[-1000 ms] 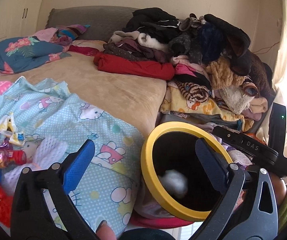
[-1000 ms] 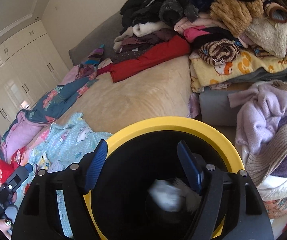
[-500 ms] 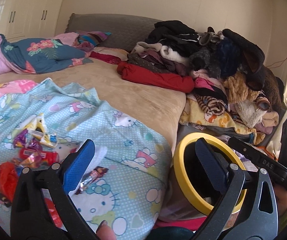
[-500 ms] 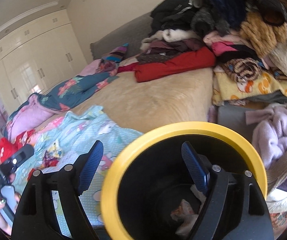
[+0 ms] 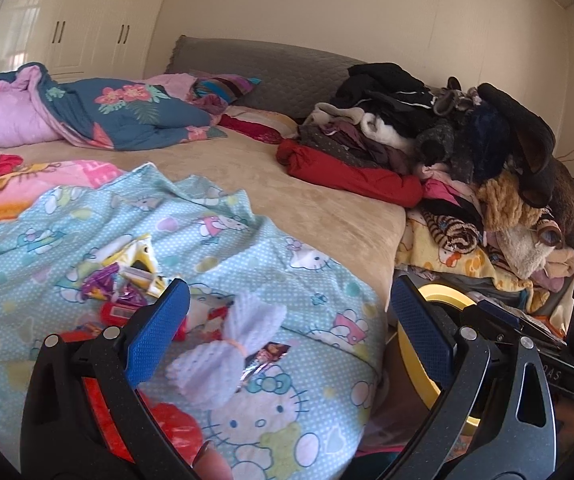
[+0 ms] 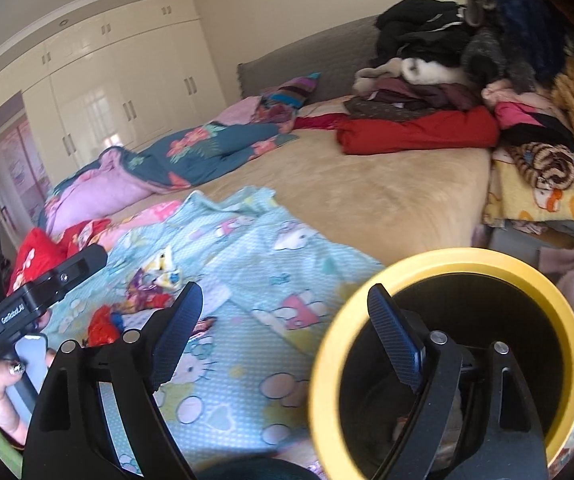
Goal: Collect trash
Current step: 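Grasp the second white foam net with the right tool while the left tool grasps the red plastic bag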
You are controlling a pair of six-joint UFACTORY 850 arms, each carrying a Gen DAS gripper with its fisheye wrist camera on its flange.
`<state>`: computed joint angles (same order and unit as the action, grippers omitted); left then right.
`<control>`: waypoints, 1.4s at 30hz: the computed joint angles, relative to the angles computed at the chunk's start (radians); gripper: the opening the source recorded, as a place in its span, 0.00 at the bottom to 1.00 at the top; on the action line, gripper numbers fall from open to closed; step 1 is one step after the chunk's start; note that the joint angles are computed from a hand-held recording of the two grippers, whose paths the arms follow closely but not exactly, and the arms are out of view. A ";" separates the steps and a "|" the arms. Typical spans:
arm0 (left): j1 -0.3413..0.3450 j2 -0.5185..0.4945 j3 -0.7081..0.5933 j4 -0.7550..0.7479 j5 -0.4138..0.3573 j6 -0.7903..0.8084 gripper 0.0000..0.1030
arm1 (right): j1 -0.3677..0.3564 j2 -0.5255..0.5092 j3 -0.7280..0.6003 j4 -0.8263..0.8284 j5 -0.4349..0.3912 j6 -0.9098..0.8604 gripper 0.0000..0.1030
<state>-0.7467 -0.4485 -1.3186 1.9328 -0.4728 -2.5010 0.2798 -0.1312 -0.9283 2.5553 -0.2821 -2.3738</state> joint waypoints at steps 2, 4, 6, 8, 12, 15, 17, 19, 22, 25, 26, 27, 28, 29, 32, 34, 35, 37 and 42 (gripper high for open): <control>0.007 0.013 0.017 -0.004 -0.008 -0.008 0.90 | 0.014 -0.015 -0.020 -0.063 0.005 0.054 0.80; 0.014 0.028 0.037 -0.006 -0.015 -0.017 0.90 | 0.032 -0.029 -0.042 -0.096 0.017 0.079 0.80; 0.019 0.041 0.055 -0.006 -0.023 -0.020 0.90 | 0.046 -0.044 -0.063 -0.162 0.024 0.135 0.80; 0.025 0.055 0.075 -0.009 -0.029 -0.014 0.90 | 0.062 -0.060 -0.085 -0.206 0.034 0.169 0.81; 0.039 0.080 0.112 -0.033 -0.036 -0.008 0.90 | 0.088 -0.106 -0.141 -0.317 0.054 0.267 0.81; 0.049 0.099 0.141 -0.041 -0.038 -0.017 0.90 | 0.101 -0.146 -0.186 -0.425 0.068 0.379 0.81; 0.056 0.112 0.163 -0.042 -0.034 -0.018 0.90 | 0.106 -0.179 -0.223 -0.544 0.072 0.508 0.81; 0.064 0.123 0.180 -0.036 -0.019 -0.026 0.90 | 0.114 -0.209 -0.257 -0.635 0.086 0.600 0.81; 0.070 0.136 0.203 -0.043 -0.008 -0.020 0.90 | 0.124 -0.251 -0.301 -0.803 0.106 0.765 0.81; 0.073 0.141 0.219 -0.066 0.025 -0.016 0.90 | 0.128 -0.300 -0.356 -1.068 0.106 1.041 0.81; 0.075 0.141 0.225 -0.075 0.047 -0.018 0.90 | 0.129 -0.318 -0.376 -1.163 0.103 1.144 0.81; 0.077 0.141 0.229 -0.071 0.064 -0.026 0.90 | 0.128 -0.334 -0.392 -1.233 0.096 1.221 0.80; 0.078 0.140 0.234 -0.075 0.080 -0.028 0.90 | 0.128 -0.351 -0.411 -1.326 0.089 1.323 0.80; 0.078 0.140 0.239 -0.078 0.087 -0.029 0.90 | 0.128 -0.368 -0.430 -1.415 0.083 1.416 0.79; 0.082 0.133 0.246 -0.091 0.124 -0.031 0.88 | 0.128 -0.413 -0.477 -1.597 0.060 1.604 0.75; 0.086 0.129 0.246 -0.096 0.148 -0.033 0.86 | 0.127 -0.439 -0.506 -1.671 0.043 1.684 0.72; 0.088 0.127 0.246 -0.094 0.164 -0.038 0.86 | 0.127 -0.453 -0.520 -1.698 0.032 1.716 0.70; 0.089 0.123 0.247 -0.111 0.182 -0.022 0.84 | 0.124 -0.474 -0.543 -1.730 0.009 1.758 0.65; 0.091 0.106 0.241 -0.217 0.223 0.055 0.78 | 0.100 -0.521 -0.587 -1.599 -0.094 1.686 0.35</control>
